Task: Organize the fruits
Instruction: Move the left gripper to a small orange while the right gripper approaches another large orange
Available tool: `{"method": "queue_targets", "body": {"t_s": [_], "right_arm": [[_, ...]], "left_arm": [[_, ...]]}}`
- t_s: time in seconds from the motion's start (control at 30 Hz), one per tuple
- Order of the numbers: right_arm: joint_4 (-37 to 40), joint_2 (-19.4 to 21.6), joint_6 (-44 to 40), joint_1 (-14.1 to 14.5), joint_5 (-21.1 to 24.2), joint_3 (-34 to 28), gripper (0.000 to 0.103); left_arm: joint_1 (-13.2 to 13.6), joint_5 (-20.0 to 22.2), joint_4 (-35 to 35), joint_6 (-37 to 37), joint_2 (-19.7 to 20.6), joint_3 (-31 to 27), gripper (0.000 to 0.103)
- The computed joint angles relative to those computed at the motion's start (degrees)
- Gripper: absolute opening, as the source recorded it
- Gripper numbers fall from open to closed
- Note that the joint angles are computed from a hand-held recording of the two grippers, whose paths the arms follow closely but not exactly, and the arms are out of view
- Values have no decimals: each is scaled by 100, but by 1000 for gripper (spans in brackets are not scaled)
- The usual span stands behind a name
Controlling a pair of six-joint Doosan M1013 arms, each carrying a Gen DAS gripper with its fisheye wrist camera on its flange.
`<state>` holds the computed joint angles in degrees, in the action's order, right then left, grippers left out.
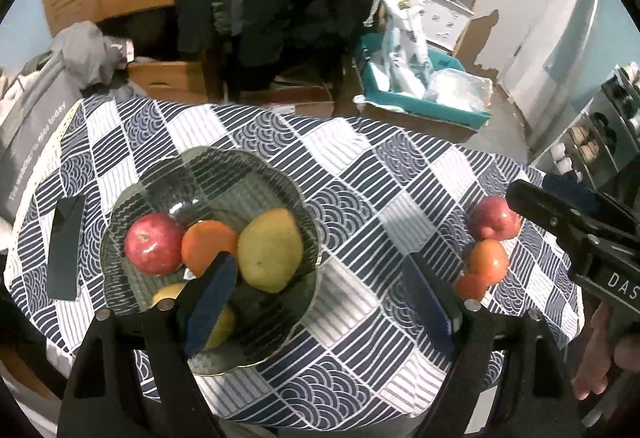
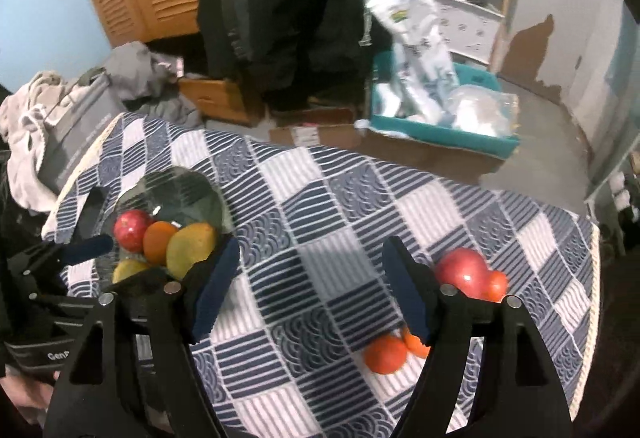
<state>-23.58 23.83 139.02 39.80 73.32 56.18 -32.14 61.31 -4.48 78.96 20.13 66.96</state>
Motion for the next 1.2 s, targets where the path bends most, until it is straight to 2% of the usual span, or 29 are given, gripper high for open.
{"method": "queue_targets", "body": {"t_s": [0.57, 0.8, 1.2], "right_arm": [[-719, -669, 769, 4, 165, 897, 85], [-432, -888, 916, -128, 100, 1290, 87], [361, -923, 847, -417, -25, 1736, 87]], "left_arm": [[-434, 53, 364, 92, 91, -235, 87], [-578, 89, 507, 118, 196, -321, 87], [-744, 257, 724, 157, 471, -457, 87]]}}
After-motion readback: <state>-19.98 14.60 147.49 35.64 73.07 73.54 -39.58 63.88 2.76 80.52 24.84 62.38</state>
